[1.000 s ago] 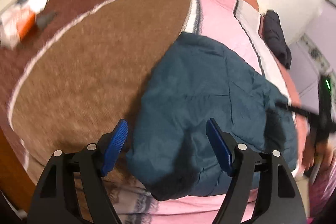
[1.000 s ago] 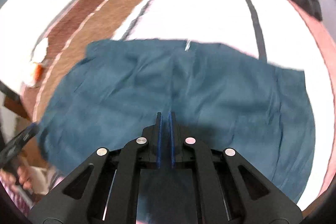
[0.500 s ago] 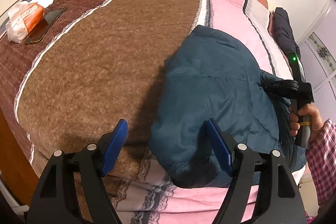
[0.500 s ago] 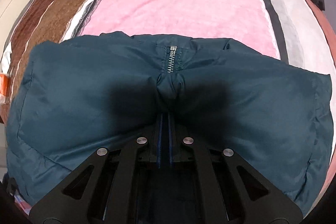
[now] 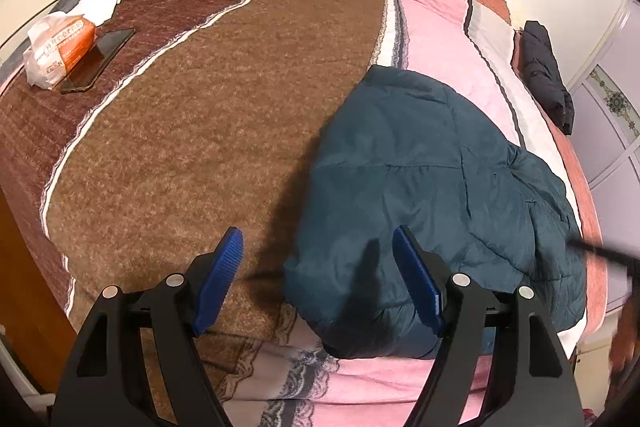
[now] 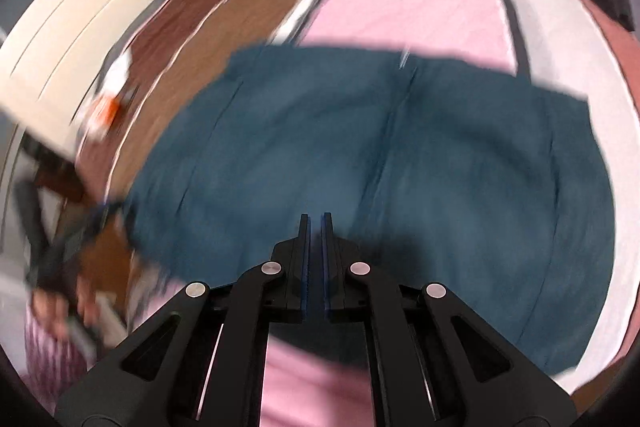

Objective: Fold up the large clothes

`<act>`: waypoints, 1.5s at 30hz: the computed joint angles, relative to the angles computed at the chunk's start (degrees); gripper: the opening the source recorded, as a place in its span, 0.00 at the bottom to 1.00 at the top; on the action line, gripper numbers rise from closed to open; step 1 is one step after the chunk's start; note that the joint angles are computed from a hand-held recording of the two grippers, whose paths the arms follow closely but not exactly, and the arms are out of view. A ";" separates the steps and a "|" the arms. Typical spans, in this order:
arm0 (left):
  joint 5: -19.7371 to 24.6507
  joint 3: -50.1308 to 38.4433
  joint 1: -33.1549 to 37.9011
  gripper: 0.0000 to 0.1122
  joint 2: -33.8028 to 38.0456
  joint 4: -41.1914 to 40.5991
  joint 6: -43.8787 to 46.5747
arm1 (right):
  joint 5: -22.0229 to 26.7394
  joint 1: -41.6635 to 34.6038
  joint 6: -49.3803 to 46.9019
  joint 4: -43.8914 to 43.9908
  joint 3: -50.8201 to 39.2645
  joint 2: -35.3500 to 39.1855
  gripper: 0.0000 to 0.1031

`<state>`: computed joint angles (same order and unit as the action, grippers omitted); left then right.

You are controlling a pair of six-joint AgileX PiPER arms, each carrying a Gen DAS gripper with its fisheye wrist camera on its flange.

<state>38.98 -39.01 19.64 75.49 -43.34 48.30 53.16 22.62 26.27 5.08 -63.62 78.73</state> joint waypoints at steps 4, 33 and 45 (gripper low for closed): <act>-1.39 1.06 -0.69 0.66 -0.81 0.77 -0.66 | -1.67 5.28 4.75 -1.04 6.61 -0.79 0.04; 28.86 -18.40 10.84 0.74 32.32 -11.93 4.24 | -8.96 0.86 -1.42 7.10 11.54 8.53 0.04; 28.02 -18.17 4.82 0.57 37.30 -14.19 7.76 | -6.54 1.97 -0.08 6.76 9.96 7.43 0.07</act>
